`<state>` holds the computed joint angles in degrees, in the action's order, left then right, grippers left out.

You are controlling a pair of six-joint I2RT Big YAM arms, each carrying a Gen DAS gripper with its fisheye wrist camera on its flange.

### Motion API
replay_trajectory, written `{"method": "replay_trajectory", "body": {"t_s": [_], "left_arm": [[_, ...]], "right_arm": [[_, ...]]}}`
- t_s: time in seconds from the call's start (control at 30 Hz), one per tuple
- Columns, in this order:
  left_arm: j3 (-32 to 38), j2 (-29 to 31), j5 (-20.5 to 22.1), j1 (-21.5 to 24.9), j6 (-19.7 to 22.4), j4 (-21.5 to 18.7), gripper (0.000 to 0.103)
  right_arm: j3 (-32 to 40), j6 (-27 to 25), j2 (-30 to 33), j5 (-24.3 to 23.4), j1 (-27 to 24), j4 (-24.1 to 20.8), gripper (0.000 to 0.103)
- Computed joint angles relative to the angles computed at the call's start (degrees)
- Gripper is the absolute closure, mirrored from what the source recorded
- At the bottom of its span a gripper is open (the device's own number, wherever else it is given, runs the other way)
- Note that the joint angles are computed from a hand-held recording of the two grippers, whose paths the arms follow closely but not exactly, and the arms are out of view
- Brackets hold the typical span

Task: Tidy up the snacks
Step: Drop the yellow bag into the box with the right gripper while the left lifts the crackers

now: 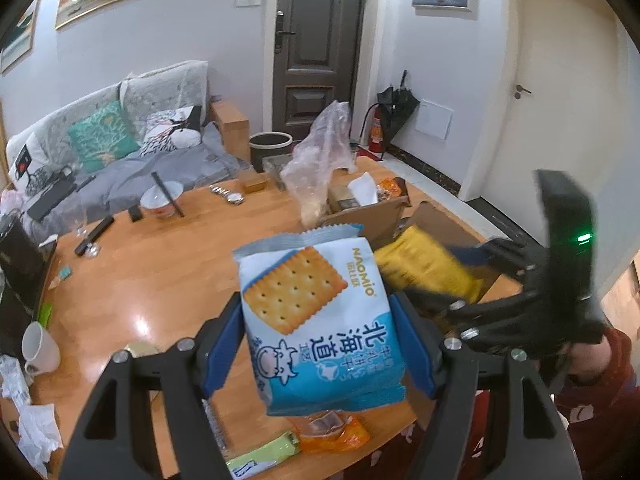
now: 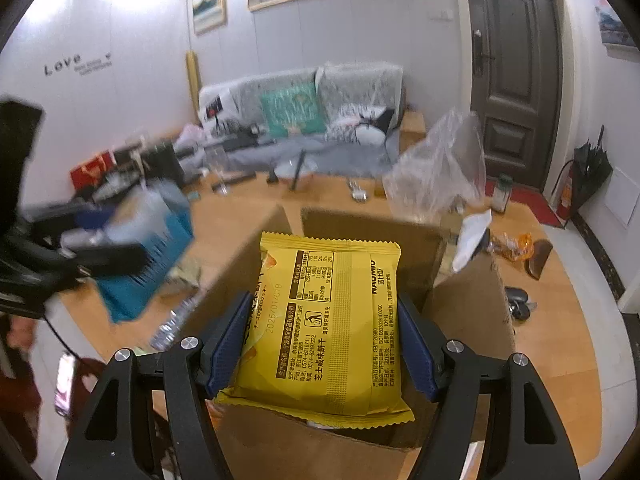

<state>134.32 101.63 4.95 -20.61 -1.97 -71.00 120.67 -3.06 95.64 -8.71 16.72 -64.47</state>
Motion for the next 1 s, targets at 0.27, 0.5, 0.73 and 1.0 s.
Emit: {"method": "replay_trajectory", "body": {"t_s": [0.27, 0.5, 0.73, 1.0], "left_arm": [[3.2, 1.7, 0.3, -1.0, 0.4, -1.3, 0.035], [1.8, 1.2, 2.2, 0.1, 0.6, -0.8, 0.035], [4.7, 2.7, 2.8, 0.0, 1.7, -2.0, 0.035], [13.2, 6.8, 3.0, -0.9, 3.9, -7.1, 0.035]], "right_arm": [[7.0, -3.4, 7.0, 1.8, 0.2, -8.5, 0.036], [16.4, -5.3, 14.0, 4.2, 0.6, -18.5, 0.036], [22.5, -6.1, 17.8, 6.1, 1.1, -23.6, 0.036], [32.3, -6.2, 23.5, 8.1, 1.7, -30.1, 0.036]]}}
